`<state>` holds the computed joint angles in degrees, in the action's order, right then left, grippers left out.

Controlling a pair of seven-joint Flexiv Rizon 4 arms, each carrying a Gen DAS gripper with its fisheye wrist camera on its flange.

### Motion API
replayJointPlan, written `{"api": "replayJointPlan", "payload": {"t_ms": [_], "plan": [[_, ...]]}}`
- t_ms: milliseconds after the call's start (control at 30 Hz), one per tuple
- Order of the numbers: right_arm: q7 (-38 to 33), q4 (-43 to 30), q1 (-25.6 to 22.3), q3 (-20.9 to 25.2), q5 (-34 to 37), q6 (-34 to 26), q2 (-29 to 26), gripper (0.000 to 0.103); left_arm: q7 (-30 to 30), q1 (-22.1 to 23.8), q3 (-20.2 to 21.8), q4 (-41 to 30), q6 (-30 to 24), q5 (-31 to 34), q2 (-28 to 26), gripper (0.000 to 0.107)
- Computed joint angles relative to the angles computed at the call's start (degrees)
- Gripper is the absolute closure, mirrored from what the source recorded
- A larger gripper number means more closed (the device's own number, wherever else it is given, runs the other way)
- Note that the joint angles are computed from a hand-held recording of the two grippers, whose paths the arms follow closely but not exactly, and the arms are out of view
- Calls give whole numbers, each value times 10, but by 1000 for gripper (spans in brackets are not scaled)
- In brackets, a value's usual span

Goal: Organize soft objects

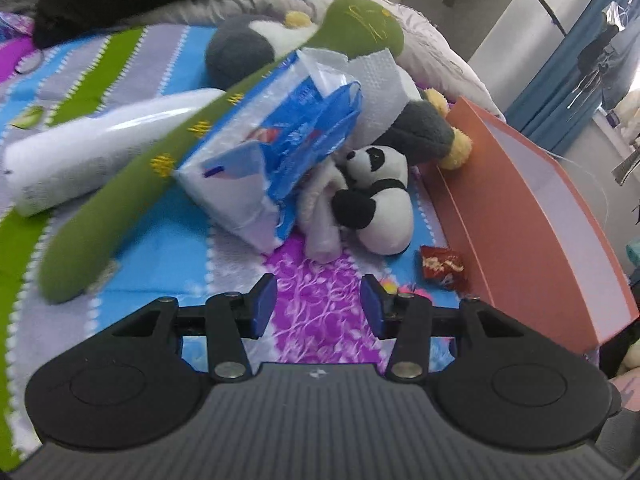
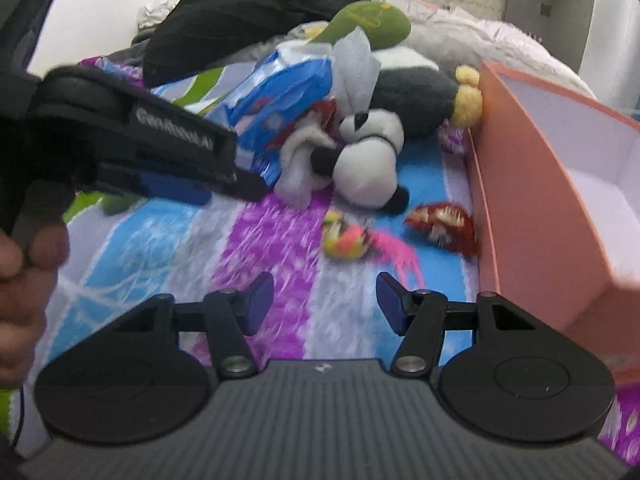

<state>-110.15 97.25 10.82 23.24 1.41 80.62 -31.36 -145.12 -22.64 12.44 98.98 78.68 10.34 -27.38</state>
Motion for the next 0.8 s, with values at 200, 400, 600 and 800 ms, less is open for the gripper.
{"api": "replayJointPlan", "payload": {"t_ms": [200,400,600,800], "plan": [[-25,-41,-10,16,-9,-1,-38,44,47,40,-37,-21,21,-44,-31,58],[-67,-72,-23,41,-3,-7,-69,44,103,51,-52,-45,21,-92,-59,65],[-83,-108,-22,43,15,-50,-90,43,92,31,-20,-81,-29,-83,-78,65],[-96,-117,-10,24,27,-50,-92,61,86,34,-23,-95,-39,-81,-91,80]]}}
